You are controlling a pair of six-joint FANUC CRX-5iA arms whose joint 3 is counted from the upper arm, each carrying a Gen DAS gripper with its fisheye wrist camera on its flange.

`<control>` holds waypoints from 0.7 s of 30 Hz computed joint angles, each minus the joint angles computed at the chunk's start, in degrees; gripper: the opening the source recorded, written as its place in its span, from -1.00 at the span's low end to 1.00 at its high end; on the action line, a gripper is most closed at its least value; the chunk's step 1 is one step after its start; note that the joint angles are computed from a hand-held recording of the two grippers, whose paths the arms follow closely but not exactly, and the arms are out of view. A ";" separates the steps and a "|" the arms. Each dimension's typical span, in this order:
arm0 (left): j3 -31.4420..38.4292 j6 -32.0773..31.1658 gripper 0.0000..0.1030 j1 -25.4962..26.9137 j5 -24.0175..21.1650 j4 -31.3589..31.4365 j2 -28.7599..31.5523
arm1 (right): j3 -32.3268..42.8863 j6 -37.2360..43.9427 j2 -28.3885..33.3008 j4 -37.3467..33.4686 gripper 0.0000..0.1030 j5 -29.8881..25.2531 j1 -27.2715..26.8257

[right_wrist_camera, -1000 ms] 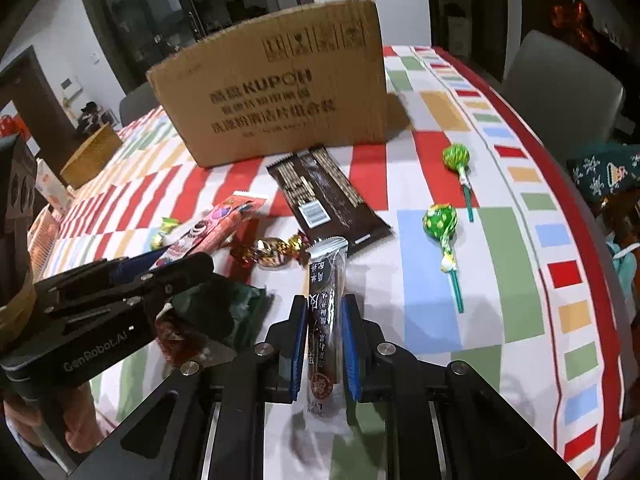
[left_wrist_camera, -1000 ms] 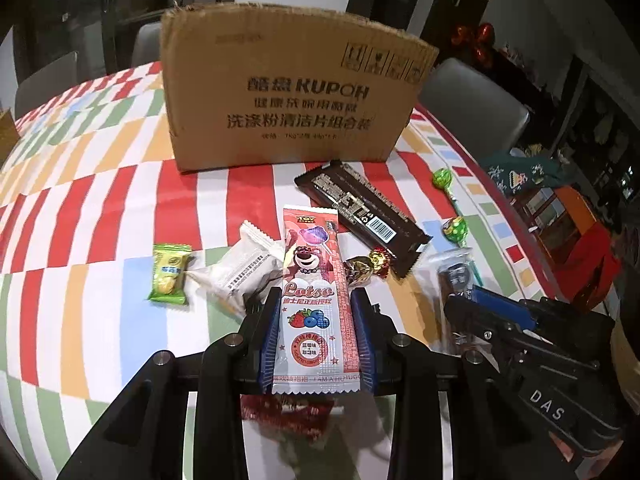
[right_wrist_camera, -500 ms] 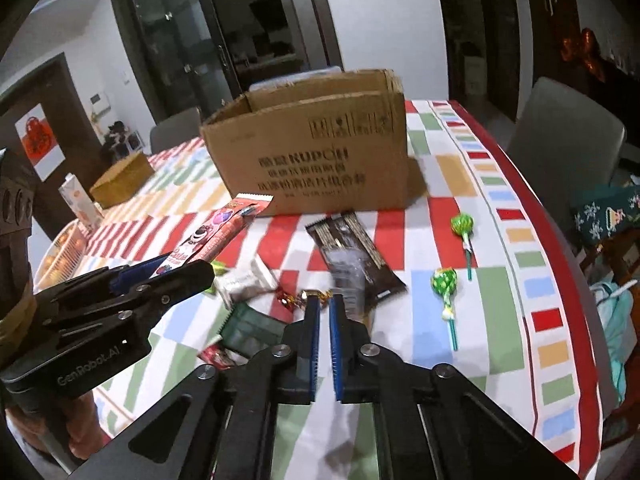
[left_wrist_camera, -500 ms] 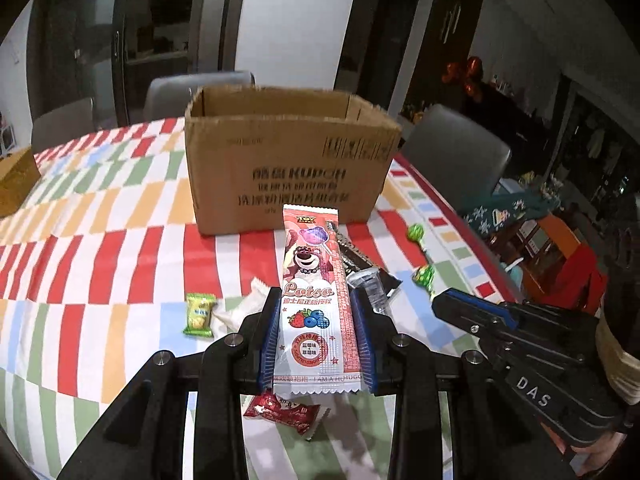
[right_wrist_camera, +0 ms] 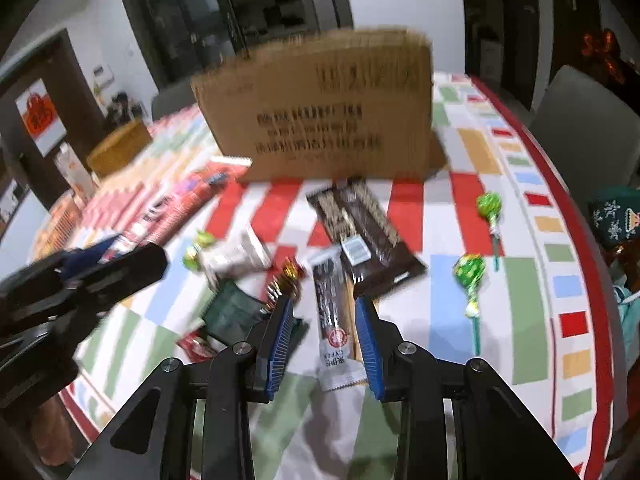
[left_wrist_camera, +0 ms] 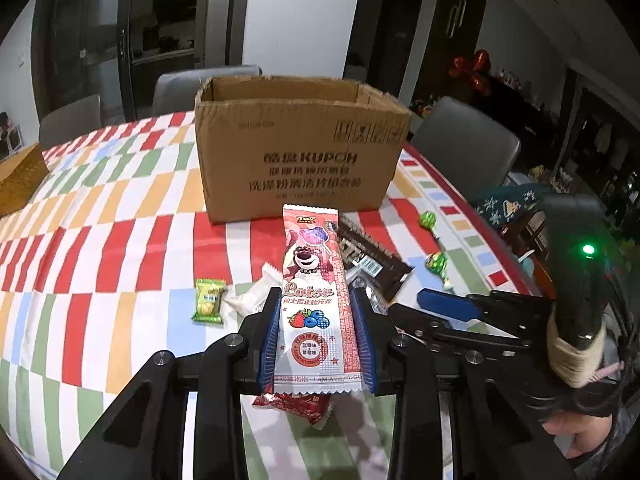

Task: Organize snacks
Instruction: 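Grasp the pink Lotso bar with the left tool while the right tool grasps the dark wafer stick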

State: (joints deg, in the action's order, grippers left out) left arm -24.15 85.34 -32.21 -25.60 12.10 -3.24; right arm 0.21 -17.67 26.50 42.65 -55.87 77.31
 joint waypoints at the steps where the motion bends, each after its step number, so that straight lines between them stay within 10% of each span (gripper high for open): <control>1: 0.31 0.97 -0.34 0.02 -0.38 -0.75 0.42 | 0.08 0.46 0.18 -0.58 -0.35 0.79 -0.28; 21: 0.50 1.41 -0.34 0.63 -0.34 -0.43 1.88 | 4.85 9.26 3.64 -5.56 -0.66 0.35 -2.19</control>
State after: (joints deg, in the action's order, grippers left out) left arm -23.65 86.75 -31.59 -25.93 11.67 -1.35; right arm 5.06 -8.40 30.15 37.10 -55.52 75.12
